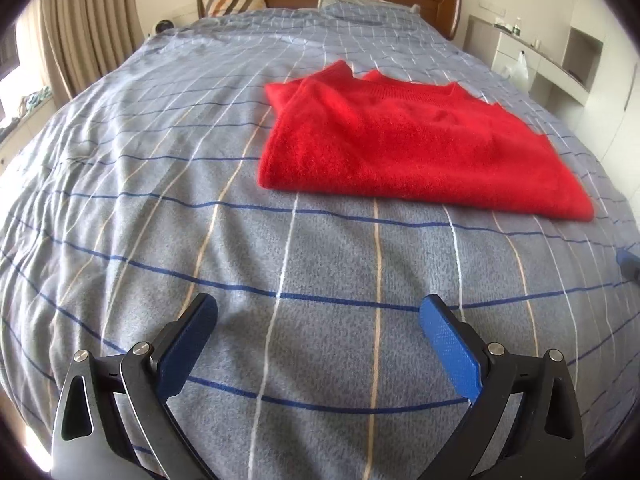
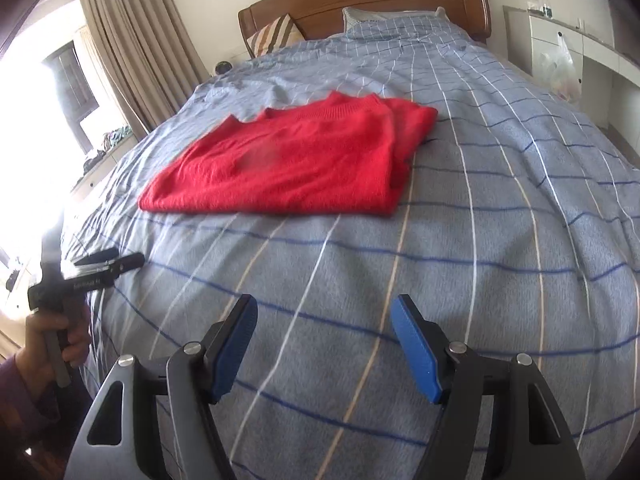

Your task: Fold small clothes

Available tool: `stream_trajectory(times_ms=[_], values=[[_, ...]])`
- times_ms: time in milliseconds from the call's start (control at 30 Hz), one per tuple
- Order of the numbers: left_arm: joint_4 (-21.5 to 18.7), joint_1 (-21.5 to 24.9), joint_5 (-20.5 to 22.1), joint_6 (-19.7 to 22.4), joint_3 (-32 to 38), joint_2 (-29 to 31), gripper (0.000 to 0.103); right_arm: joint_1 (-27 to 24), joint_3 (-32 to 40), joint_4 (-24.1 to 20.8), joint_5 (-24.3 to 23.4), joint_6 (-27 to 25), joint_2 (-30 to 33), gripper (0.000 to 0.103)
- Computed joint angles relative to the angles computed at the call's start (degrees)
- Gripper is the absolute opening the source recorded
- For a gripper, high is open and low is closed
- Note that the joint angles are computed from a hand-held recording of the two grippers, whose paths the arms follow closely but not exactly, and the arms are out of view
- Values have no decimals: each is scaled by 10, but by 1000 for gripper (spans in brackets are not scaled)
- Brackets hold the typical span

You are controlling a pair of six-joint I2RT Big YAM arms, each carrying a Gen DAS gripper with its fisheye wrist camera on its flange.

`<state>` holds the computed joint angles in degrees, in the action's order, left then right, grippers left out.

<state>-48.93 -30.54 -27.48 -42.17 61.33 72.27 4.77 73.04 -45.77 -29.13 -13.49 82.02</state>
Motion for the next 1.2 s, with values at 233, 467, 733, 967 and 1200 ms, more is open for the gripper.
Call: stream_trajectory(times_ms=[233, 467, 733, 967, 1200], values=[[45, 20, -16, -19, -54, -44, 102, 3, 222, -25, -11, 115, 174, 78], [70, 20, -35, -1, -90, -70, 101, 26, 397, -148, -10, 203, 316, 11], [91, 82, -18, -40, -123, -124, 101, 104, 510, -194, -44, 231, 316, 11], [103, 116, -2, -73, -151, -159, 101, 229, 685, -280, 12, 202, 426, 11], [100, 120, -4, -72, -153, -154, 101, 260, 667, -255, -84, 320, 470, 36]])
